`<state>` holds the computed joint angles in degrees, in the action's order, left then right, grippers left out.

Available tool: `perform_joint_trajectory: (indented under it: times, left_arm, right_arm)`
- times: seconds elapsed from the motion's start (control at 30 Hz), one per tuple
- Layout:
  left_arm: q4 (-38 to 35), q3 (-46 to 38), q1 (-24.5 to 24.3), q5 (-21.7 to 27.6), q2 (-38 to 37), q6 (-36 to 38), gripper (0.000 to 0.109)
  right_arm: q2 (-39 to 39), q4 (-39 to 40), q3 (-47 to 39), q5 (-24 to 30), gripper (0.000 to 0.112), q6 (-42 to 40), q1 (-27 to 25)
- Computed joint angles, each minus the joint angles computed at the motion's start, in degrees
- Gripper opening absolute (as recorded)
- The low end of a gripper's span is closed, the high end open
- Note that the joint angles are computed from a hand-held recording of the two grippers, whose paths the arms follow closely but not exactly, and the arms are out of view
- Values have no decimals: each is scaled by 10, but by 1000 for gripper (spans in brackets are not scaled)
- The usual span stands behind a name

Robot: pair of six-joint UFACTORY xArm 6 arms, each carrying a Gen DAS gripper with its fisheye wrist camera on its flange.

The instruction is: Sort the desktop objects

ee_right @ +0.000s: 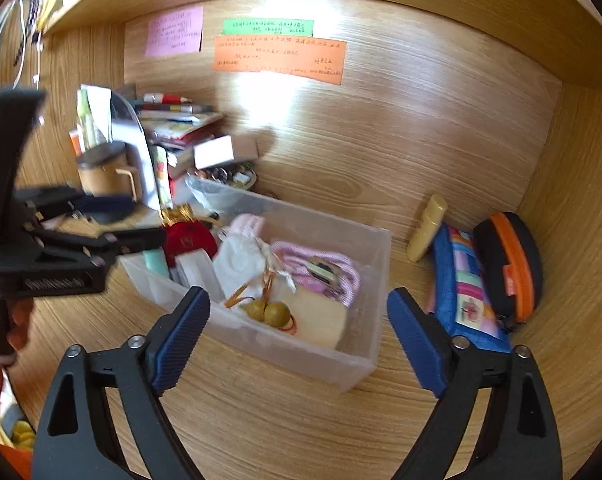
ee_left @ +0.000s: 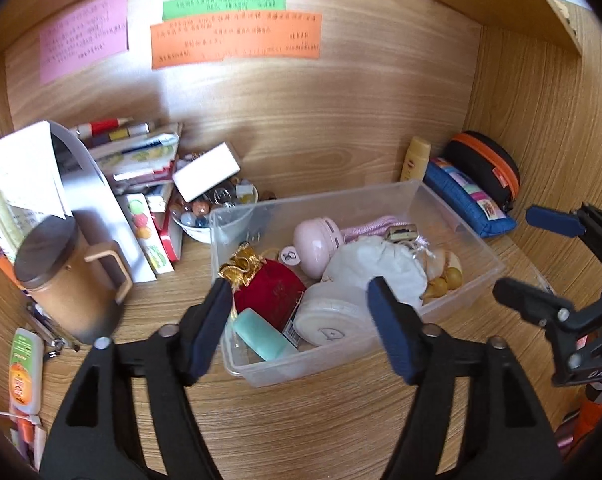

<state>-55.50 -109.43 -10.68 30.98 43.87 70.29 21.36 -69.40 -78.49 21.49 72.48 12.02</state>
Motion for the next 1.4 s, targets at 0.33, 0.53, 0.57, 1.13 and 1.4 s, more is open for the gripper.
perform_joint_trajectory:
  times: [0.33,0.53,0.57,1.13,1.4]
  left_arm:
    - [-78,66,-5,-41,-51,67,92]
    - [-140,103,-8,-76,-85,111,99]
    - [-148,107,-8,-81,-90,114,99]
    - [-340,196,-9,-123,-174,289,100]
    - [-377,221,-8,-111,-191,323,101]
  right_arm:
    - [-43,-61,37,20,90,91,9]
    - [-61,-124,43,56,98,156,34]
    - [-63,-130,44,64,100,161,39]
    - [-116,-228,83,128,103,301,78]
    - [-132,-257,100,129,103,349,81]
